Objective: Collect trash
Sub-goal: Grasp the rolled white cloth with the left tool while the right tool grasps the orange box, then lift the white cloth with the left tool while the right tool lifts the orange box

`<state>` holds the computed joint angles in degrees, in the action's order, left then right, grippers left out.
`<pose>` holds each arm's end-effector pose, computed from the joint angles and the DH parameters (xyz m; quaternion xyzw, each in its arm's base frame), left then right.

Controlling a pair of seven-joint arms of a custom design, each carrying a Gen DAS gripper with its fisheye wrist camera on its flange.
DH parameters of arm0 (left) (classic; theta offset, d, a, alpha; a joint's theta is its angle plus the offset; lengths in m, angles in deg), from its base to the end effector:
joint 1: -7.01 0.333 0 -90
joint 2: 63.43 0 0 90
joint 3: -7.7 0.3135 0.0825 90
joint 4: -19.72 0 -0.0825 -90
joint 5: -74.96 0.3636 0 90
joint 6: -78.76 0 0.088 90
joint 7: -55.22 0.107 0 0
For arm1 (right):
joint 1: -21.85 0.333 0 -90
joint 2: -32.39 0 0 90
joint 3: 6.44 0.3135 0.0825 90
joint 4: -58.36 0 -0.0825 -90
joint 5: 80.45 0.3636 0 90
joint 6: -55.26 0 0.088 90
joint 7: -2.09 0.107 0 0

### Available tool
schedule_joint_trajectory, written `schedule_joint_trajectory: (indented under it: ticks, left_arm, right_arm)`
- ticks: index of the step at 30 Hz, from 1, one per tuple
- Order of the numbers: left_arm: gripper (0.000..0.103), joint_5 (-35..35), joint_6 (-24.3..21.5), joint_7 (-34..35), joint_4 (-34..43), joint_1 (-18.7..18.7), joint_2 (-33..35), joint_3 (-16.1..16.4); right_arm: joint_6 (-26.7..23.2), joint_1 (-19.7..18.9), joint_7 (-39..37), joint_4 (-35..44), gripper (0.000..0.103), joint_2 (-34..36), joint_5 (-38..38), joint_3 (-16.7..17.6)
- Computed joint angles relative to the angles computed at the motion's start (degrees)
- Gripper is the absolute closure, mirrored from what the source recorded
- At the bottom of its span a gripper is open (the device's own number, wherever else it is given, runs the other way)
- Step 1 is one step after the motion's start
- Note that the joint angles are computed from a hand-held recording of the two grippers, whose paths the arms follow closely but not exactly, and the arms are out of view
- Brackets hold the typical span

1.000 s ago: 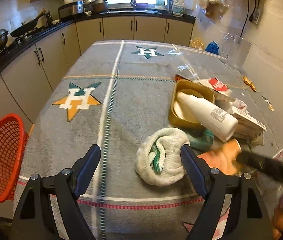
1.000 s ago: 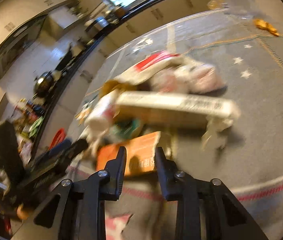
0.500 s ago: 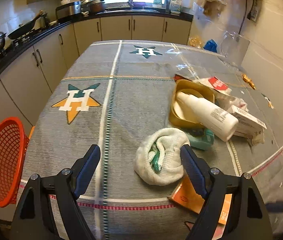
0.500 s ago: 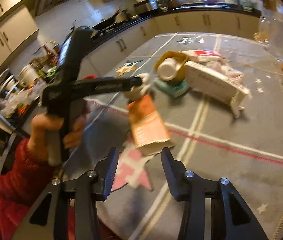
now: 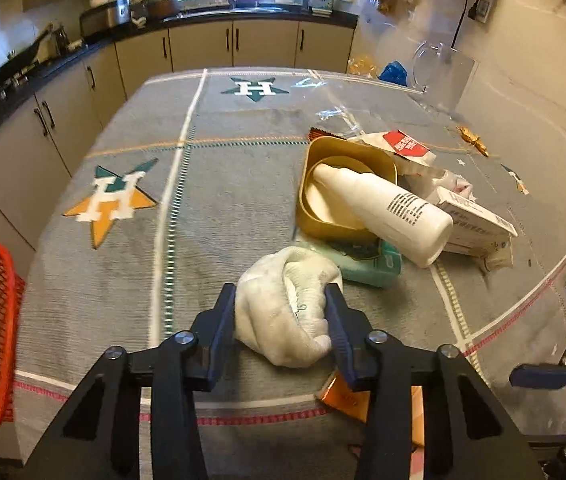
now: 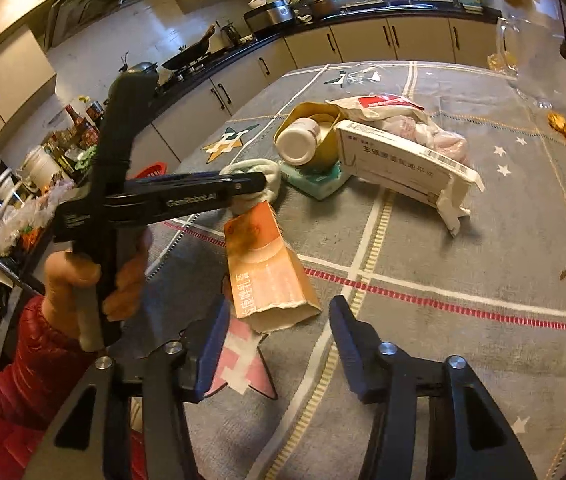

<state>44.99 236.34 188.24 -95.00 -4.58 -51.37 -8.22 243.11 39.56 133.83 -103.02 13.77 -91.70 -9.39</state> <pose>0.5572 -0.2574 0.4230 -0.3670 0.8753 -0.3016 0.0907 0.3819 0.1211 0.4026 -0.5597 0.7351 -0.1262 0.3611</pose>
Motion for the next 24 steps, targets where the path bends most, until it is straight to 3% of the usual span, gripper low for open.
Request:
schedule_joint_trajectory:
  ticks: [5, 10, 12, 19, 21, 24]
  left_arm:
    - [0.064, -7.5, -0.8, 5.8, -2.1, 2.4, -2.9, -0.5]
    - [0.064, -14.9, -2.0, 11.7, -4.7, 3.6, -5.9, 0.8]
    - [0.064, -16.7, -1.9, 13.6, -5.6, 3.5, -6.6, 1.3]
    - [0.061, -17.4, 0.3, 16.3, -8.2, 2.3, -7.0, 2.4]
    - [0.054, -17.5, 1.0, 16.7, -8.6, 2.2, -6.9, 2.4]
    - [0.044, -17.4, 1.3, 17.2, -9.0, 2.1, -7.0, 2.3]
  right_arm:
    - [-3.0, -5.3, -1.0, 4.7, 0.041, 4.2, -1.7, 6.3]
    - [-6.5, -16.4, 3.8, 9.9, 0.039, 8.0, -9.7, 17.0]
    - [-7.5, -19.0, 6.9, 11.3, 0.038, 9.1, -13.6, 19.1]
    - [-10.4, -19.0, 14.7, 14.3, 0.038, 11.8, -22.6, 18.5]
    - [-10.6, -20.5, 20.6, 15.1, 0.038, 12.2, -28.8, 19.6]
    - [-11.2, -20.2, 25.1, 15.2, 0.046, 12.1, -32.9, 18.9]
